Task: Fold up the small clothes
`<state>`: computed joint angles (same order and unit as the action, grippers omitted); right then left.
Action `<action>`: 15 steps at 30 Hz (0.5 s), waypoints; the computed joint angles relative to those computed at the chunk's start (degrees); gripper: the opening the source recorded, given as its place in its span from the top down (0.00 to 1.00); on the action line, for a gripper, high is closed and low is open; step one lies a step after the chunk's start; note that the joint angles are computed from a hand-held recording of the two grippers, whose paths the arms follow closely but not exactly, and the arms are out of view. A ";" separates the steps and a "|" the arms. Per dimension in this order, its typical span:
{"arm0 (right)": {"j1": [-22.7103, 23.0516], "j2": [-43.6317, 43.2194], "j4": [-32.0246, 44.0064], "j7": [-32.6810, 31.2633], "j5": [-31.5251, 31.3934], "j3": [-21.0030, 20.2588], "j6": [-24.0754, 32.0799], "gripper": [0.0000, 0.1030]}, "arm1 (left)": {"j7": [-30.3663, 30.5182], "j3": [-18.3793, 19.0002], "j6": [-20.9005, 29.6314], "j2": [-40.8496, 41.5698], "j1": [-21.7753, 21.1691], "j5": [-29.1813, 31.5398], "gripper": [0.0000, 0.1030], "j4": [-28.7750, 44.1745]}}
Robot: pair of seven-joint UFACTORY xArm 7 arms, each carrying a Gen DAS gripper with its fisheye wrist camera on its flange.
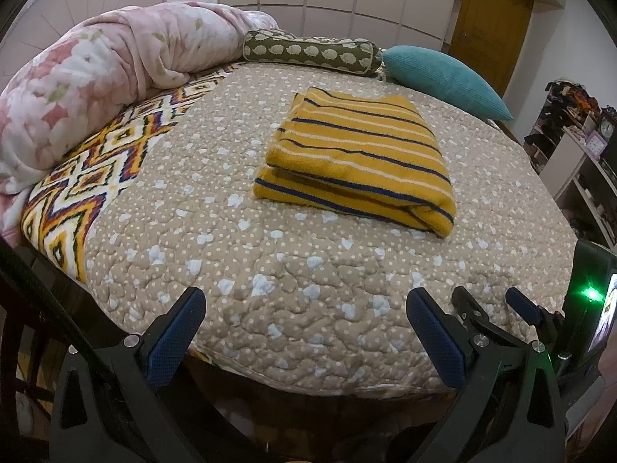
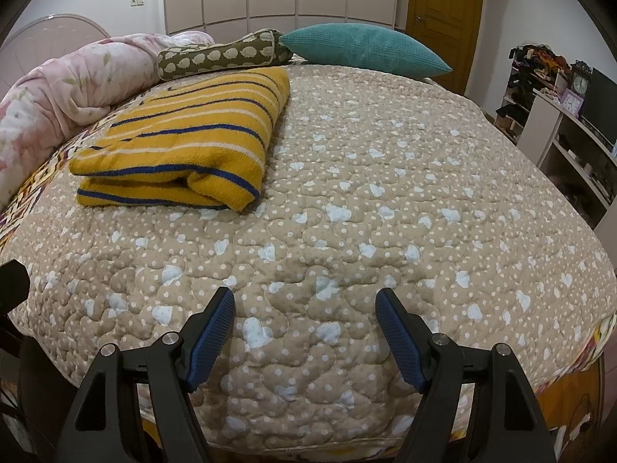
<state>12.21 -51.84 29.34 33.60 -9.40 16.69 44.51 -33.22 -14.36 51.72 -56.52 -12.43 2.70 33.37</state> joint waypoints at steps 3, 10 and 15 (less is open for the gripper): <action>-0.04 0.19 0.13 0.06 -0.20 0.12 -0.38 0.22 | -0.08 0.14 0.00 0.06 0.01 -0.05 0.00 0.12; -1.01 0.30 1.61 -0.34 -1.60 0.47 -1.61 0.22 | -0.37 -0.01 -0.69 -0.22 0.79 0.55 0.00 1.20; -1.72 -1.15 1.06 0.02 -2.61 1.27 -2.23 0.20 | -0.10 -0.44 -0.90 -0.24 0.55 0.79 0.00 1.13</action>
<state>10.49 -52.98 30.40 33.62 -12.02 17.96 42.29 -33.33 -14.79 50.82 -56.77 -11.89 3.49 34.50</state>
